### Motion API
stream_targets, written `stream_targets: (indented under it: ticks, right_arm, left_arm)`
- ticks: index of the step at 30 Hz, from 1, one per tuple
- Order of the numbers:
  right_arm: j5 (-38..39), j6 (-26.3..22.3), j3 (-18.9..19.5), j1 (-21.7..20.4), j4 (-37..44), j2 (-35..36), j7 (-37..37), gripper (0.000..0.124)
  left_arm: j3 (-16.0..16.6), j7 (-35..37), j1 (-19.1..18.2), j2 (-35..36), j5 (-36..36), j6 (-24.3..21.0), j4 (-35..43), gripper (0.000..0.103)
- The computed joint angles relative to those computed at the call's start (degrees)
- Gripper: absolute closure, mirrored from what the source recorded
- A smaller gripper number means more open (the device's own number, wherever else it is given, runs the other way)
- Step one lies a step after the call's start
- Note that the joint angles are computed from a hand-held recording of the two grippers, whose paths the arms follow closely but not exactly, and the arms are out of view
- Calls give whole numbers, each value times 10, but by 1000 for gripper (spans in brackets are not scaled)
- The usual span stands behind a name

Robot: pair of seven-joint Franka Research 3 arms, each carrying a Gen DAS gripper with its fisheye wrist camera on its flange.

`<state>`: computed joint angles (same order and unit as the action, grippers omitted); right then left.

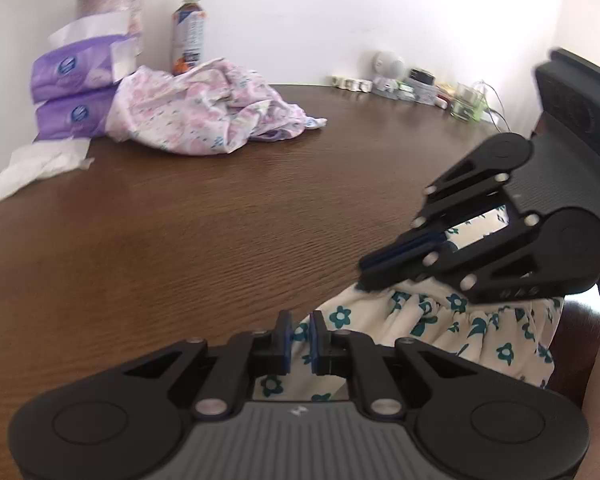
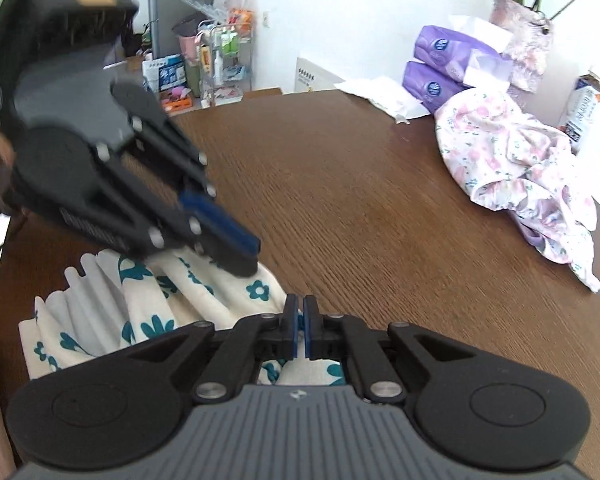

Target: Fold clothes

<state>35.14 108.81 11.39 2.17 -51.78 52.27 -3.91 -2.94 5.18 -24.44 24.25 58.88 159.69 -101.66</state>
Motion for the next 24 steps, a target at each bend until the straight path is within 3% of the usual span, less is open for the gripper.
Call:
stream_targets:
  ticks: [7,12,17,21,24]
  right_arm:
    - [53,73,-4,-39,-23,-17,65,119]
    - [59,142,-16,-61,-21,-7,144,119]
    - [68,193,-12,-88,-15,9,198,119]
    - [84,213,3,-115,-22,12,200,119]
    - [102,218,14,-136,-23,13,189,117]
  left_arm:
    - [4,-51,-1,-18,25,3,-23,92]
    - [-8,-84,-12,-44,29,-84,-41,81]
    - [-29,-166,-33,-63,82,-190,-39,79]
    - [-45,-166,-44,-27,147,-195,27,59]
    - [-47,-118,-54,31,148,-166,108,59]
